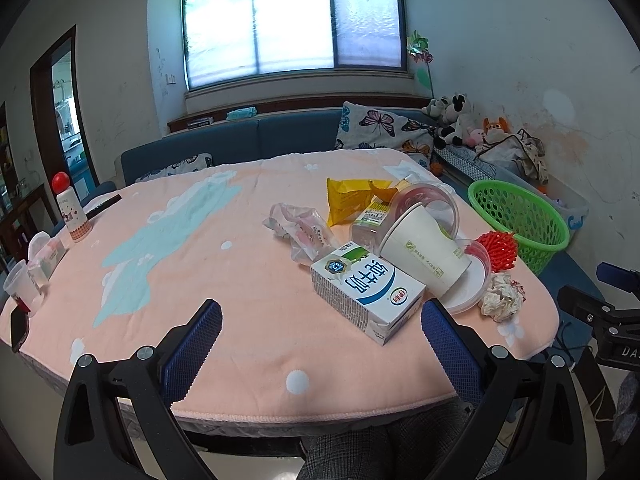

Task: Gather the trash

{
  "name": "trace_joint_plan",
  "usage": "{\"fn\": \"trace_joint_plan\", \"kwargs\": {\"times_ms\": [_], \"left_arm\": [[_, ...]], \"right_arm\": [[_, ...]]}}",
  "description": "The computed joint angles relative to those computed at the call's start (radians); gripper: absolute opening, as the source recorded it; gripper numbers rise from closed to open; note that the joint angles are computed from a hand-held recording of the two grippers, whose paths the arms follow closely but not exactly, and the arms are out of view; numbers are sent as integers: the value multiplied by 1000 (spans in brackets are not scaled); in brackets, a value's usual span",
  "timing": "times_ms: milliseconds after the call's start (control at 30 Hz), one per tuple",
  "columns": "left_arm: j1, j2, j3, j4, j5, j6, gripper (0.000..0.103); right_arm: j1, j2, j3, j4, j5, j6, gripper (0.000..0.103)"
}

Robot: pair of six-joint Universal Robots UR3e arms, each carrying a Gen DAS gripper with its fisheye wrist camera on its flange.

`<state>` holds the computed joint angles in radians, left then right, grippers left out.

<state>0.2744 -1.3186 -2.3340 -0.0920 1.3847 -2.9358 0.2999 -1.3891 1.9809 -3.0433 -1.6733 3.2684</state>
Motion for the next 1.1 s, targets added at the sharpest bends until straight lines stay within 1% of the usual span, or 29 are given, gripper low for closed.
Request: {"fn": "trace_joint_plan", "kwargs": {"times_ms": [100,167,433,767,967,1100], "left_arm": [[-8,3,2,-6,7,-5,97],[9,-14,0,13,-8,2,97],[12,-19,-2,14,-12,5,97],[9,-29,-4,26,-8,2,97],[1,-62,-3,59,1,2,97],[-2,-70,7,54,6,2,97]], "right_arm": [[-3,-1,2,-1,3,1,99],[-1,2,1,-2,2,3,99],[-4,4,1,-1,5,3,99],[-12,9,-8,8,16,-1,99],[-15,12,-13,11,21,-4,99],[-17,22,-24,15,25,-8,99]]}}
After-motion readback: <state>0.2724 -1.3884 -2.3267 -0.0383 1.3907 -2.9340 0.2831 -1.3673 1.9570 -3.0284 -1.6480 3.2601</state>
